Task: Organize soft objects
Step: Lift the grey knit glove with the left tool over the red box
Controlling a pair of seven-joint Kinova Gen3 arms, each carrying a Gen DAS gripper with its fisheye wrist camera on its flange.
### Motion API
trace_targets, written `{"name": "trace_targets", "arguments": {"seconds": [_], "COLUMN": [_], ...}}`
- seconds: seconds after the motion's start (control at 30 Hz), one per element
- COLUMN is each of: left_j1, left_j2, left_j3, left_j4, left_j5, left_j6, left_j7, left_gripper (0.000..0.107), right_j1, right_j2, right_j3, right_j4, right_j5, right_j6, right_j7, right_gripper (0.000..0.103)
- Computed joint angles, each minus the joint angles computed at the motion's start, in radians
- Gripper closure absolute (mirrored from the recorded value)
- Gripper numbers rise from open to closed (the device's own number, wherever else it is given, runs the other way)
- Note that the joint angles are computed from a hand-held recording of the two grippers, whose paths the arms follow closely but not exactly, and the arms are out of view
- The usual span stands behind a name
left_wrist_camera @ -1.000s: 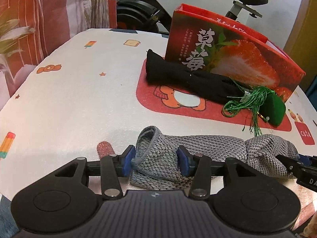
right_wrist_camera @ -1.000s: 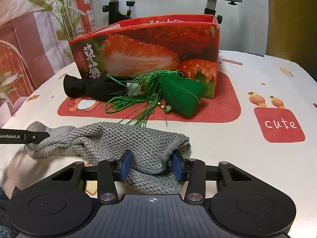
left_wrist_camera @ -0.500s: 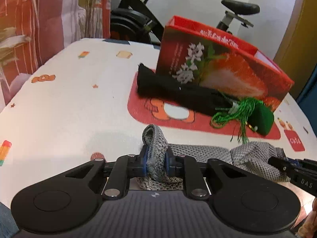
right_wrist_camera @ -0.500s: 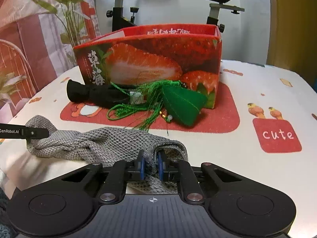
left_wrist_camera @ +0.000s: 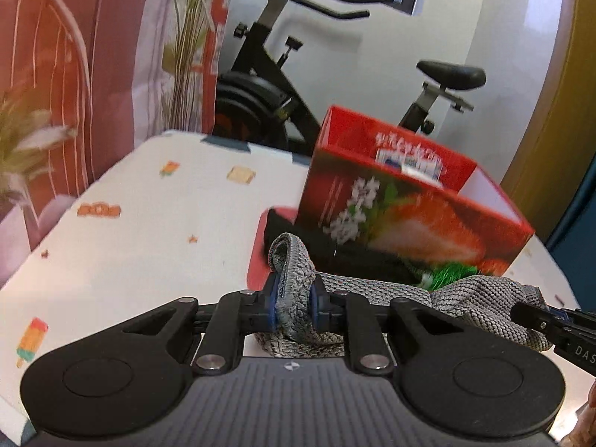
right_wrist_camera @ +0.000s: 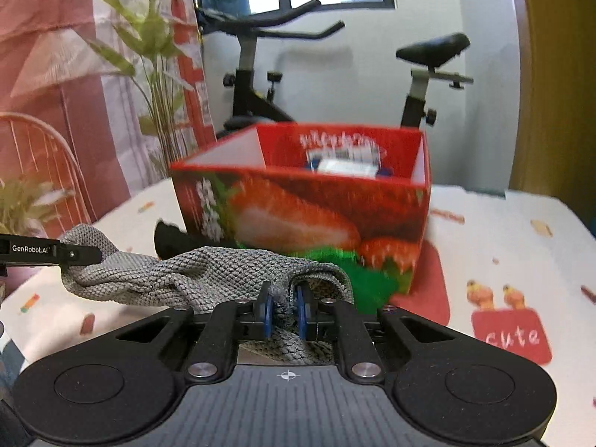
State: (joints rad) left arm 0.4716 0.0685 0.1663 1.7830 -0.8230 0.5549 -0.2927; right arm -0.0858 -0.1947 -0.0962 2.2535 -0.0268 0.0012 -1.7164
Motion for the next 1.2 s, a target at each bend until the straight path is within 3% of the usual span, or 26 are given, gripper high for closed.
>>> {"name": "trace_targets", "arguments": {"seconds": [0.23,0.4,0.53,0.6,0.73,0.83,1.03,1.2], "left_j1": [-0.002,-0.009,-0.012,-0.008,-0.113,-0.07,-0.048,-0.076], "left_j2": [0.0,0.009,0.029,0.045,0.089,0.146,0.272,0.401], "left_j3": [-0.006,-0.012,-0.035,-0.054,0.021,-0.038,-0.058,0.008], "left_j4": [-0.037,-0.076,-0.124,-0.16,-0.223,-0.308,-0.5,-0.703], "left_j5": [-0.055,-0.064,-0.028,0.022,0.136,0.234,0.327,0.424], "left_j6": [-0.017,-0.031,-0.054,-0.063,-0.126,-0.104,-0.02,0.13], "left_j7": [0.008,-0.017,-0.066,-0.128,-0.29,-0.407,-0.579,-0.782], "left_gripper": [0.09,0.09,0.09,0.09,0.09,0.09,0.09,0.09], "right_j1": [-0.03,-0.013,-0.053,-0.089,-0.243,-0.334,-0.276,-0.153], "right_j2": [-0.007,0.006,0.024,0.038,0.078,0.113,0.217,0.344], "right_j3": [0.044,0.038,0.089,0.133,0.313,0.43,0.444,0.386], "right_j4": [-0.066,-0.123,-0.177,-0.207,-0.297,-0.356,-0.492,-0.66], "right_j5": [0.015,0.023,0.025,0.02,-0.113,-0.2,-0.365,-0.427], "right_j6": [0.01,0.02,0.033,0.044,0.12,0.157,0.254,0.427], "right_j7": [0.016,0.03,0.049,0.065,0.21,0.309,0.461,0.521], "right_gripper": [0.091,0.091,0.091,0.091,0.092,0.092,0.092,0.092]}}
